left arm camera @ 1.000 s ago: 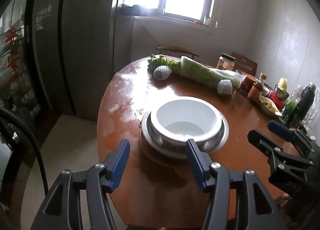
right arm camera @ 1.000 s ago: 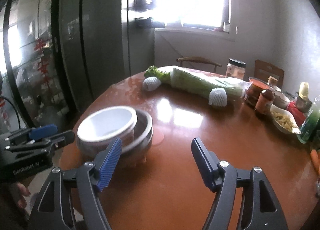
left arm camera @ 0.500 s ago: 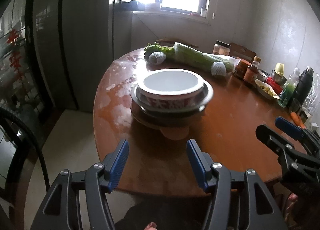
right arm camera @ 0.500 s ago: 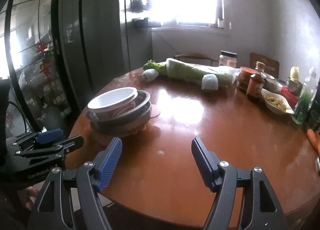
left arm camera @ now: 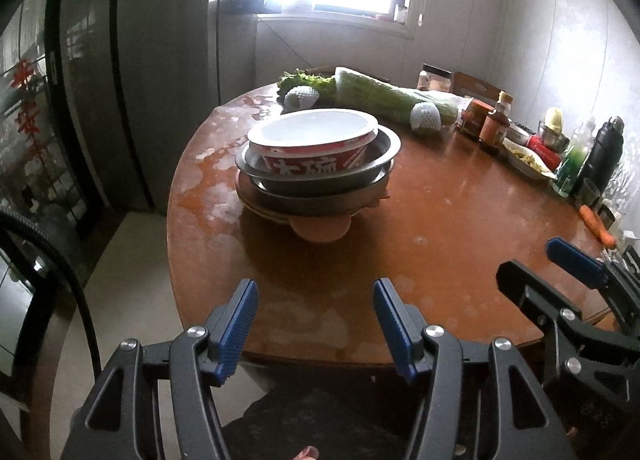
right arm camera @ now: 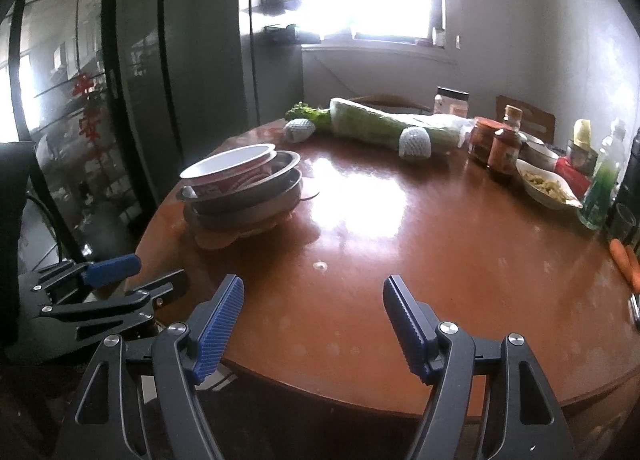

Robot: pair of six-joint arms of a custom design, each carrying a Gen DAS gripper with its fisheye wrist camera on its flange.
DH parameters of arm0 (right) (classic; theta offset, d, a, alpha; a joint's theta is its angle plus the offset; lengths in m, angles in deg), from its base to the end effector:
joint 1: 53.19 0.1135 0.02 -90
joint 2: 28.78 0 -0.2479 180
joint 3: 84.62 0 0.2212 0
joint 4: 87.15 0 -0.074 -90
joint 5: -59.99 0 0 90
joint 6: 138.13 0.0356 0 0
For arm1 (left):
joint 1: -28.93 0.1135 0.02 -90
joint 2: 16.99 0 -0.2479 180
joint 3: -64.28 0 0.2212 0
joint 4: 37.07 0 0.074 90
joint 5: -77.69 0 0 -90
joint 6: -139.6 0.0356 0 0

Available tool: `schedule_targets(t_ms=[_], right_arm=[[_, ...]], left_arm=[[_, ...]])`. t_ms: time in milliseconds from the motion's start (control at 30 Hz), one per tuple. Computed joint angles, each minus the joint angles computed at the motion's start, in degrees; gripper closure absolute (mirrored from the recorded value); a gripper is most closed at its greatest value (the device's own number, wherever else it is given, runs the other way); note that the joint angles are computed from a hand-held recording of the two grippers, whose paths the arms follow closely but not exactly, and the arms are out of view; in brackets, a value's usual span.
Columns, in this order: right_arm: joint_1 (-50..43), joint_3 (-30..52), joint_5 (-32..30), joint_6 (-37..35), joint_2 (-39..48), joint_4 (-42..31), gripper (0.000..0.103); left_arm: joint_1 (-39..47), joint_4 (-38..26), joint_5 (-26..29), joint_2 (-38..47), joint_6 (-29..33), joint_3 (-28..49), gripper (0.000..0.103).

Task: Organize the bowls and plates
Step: 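Open both grippers and pull them back from the stack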

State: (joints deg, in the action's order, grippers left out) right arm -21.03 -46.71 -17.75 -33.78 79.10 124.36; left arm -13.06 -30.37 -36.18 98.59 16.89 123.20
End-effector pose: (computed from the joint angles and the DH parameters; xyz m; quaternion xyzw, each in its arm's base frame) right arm 0.2216 0.1304 0.0739 -0.0927 0.8918 0.0823 0.4351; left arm 0.2454 -0.2015 0.0707 0.0038 0.9220 -0.0487 0.3841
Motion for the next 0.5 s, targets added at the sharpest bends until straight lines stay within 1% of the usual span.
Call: schedule_targets(t_ms=[67, 133, 267, 500], right_arm=[[0.6, 0.0, 1.6, -0.1, 0.3, 0.0, 0.029], [0.5, -0.2, 0.5, 0.7, 0.3, -0.1, 0.029], [1.5, -0.6, 1.8, 0.9, 0.7, 0.0, 0.029], [2.0, -0.8, 2.1, 1.3, 0.9, 0.4, 0.029]], left_arm=[[0.1, -0.4, 0.2, 0.2, -0.2, 0.2, 0.043], [-0.1, -0.4, -0.2, 0.1, 0.1, 0.1, 0.043], [-0.3, -0.1, -0.6, -0.3, 0.4, -0.2, 0.043], [-1.0, -0.4, -2.0, -0.7, 0.1, -0.5, 0.043]])
